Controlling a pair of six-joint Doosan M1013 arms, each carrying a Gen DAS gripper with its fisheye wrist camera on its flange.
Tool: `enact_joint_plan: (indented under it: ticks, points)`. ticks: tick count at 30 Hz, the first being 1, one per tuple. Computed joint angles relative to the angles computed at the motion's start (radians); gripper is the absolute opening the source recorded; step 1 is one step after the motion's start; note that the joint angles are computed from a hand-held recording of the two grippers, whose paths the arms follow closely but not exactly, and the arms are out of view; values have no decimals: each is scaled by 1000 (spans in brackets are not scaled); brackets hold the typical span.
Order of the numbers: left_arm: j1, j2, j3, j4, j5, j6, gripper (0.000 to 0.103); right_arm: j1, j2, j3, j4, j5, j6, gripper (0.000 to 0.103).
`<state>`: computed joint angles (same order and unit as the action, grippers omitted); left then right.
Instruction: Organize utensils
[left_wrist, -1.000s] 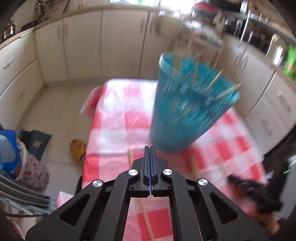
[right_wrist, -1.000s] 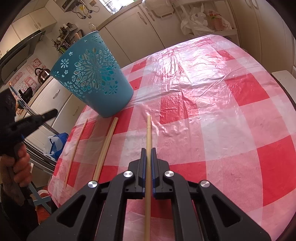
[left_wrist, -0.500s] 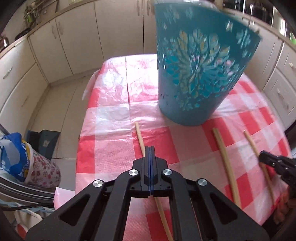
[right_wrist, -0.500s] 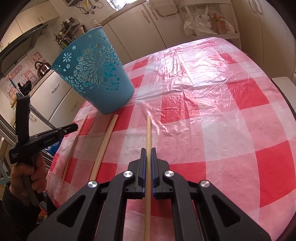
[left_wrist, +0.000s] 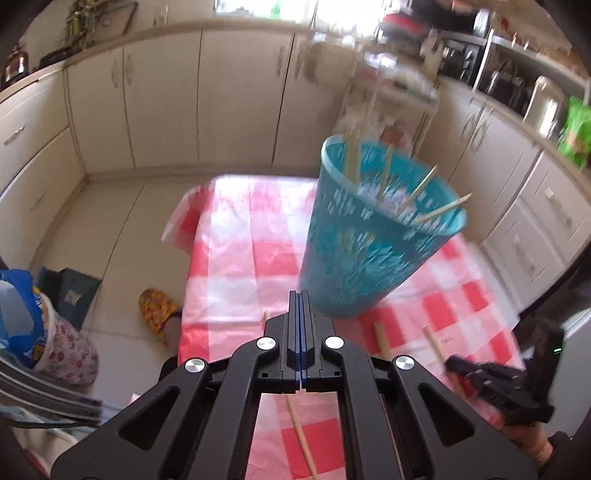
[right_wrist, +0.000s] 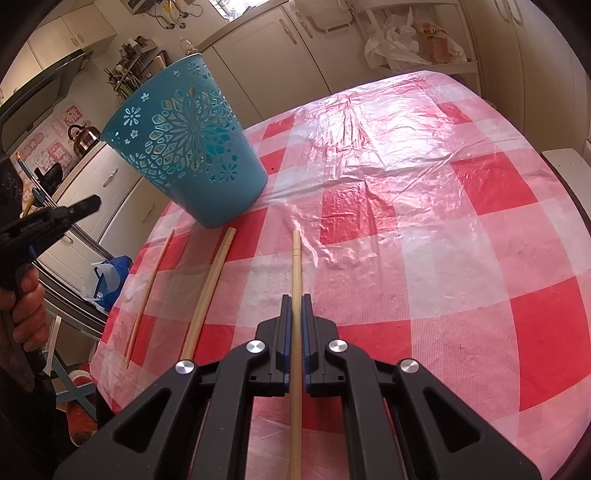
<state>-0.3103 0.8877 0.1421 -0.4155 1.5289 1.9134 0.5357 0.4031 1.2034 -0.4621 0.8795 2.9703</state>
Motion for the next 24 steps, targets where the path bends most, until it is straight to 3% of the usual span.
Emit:
enact_joint_plan:
  ticks: [2,4,6,9,10,11,13,16,21,24]
  points:
    - [-16,3,26,50,31,2,6,-1,-2,5,1,-7,0,6]
    - [-34,-59,184,145,-50,21,26,-2,-6,12,2,-18,3,6]
    - [-45,-84,267,196,-88,23,33,-2,-7,14,3,-22,6,6]
    - [-63,-143,403,262,-212,64,32,-3,-8,15,4,-25,5,6]
    - [-63,-150,416,254,-224,78,13,-3,-8,15,4,-25,5,6]
    - [-62,-147,407,244,-212,85,6,-2,-7,15,3,-24,5,6]
    - [-58,-154,412,222,-225,92,4,-2,-6,13,3,-21,4,6]
    - [-30,-174,417,106,-257,87,4,-2,-9,18,4,-29,7,6]
    - [32,-217,407,-266,-426,175,4,-2,-12,24,0,-38,24,6]
    - [37,-203,352,-432,-513,218,4,-4,-13,25,6,-41,26,6]
